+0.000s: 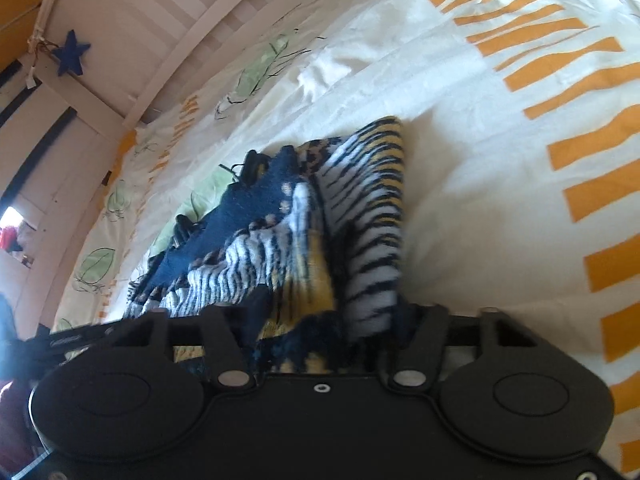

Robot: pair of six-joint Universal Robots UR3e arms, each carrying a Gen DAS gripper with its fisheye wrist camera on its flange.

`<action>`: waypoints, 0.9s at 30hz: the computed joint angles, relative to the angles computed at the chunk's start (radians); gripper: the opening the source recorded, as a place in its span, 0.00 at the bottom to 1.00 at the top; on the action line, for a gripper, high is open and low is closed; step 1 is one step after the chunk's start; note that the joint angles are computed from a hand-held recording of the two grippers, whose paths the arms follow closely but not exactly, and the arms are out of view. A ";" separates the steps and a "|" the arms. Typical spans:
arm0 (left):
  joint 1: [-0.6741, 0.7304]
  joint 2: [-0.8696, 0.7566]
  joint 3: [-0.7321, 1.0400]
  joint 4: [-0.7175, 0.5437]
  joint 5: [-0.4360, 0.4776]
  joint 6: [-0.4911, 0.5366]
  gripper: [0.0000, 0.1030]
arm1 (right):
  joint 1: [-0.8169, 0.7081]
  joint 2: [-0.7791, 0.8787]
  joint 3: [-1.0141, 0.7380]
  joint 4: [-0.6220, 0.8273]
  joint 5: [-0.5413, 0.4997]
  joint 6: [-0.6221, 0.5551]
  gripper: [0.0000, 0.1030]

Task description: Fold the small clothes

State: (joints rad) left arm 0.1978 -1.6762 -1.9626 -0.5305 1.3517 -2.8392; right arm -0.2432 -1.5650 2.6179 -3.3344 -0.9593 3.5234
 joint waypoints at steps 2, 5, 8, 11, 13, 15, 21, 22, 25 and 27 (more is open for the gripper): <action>0.063 0.044 -0.035 -0.008 -0.017 0.042 0.85 | -0.020 -0.004 0.016 -0.002 0.028 0.004 0.44; 0.140 0.086 -0.066 0.004 -0.036 0.085 0.85 | 0.041 -0.044 -0.037 0.078 -0.050 0.026 0.38; 0.199 0.094 -0.049 -0.005 -0.072 0.103 0.85 | 0.140 -0.089 -0.147 0.216 -0.174 0.066 0.36; 0.253 0.092 0.000 -0.056 -0.128 0.104 0.85 | 0.238 -0.115 -0.282 0.348 -0.284 0.097 0.35; 0.286 0.098 0.039 -0.103 -0.165 0.119 0.85 | 0.297 -0.111 -0.377 0.407 -0.329 0.111 0.35; 0.315 0.107 0.065 -0.136 -0.196 0.140 0.85 | 0.365 -0.078 -0.490 0.452 -0.370 0.123 0.34; 0.380 0.122 0.102 -0.193 -0.264 0.164 0.85 | 0.584 0.186 -0.899 0.493 -0.440 0.182 0.34; 0.389 0.124 0.105 -0.200 -0.272 0.164 0.85 | 0.616 0.247 -0.973 0.495 -0.441 0.187 0.34; 0.412 0.118 0.123 -0.216 -0.284 0.156 0.85 | 0.711 0.441 -1.211 0.539 -0.454 0.198 0.34; 0.425 0.117 0.128 -0.213 -0.284 0.152 0.85 | 0.758 0.568 -1.353 0.566 -0.450 0.214 0.34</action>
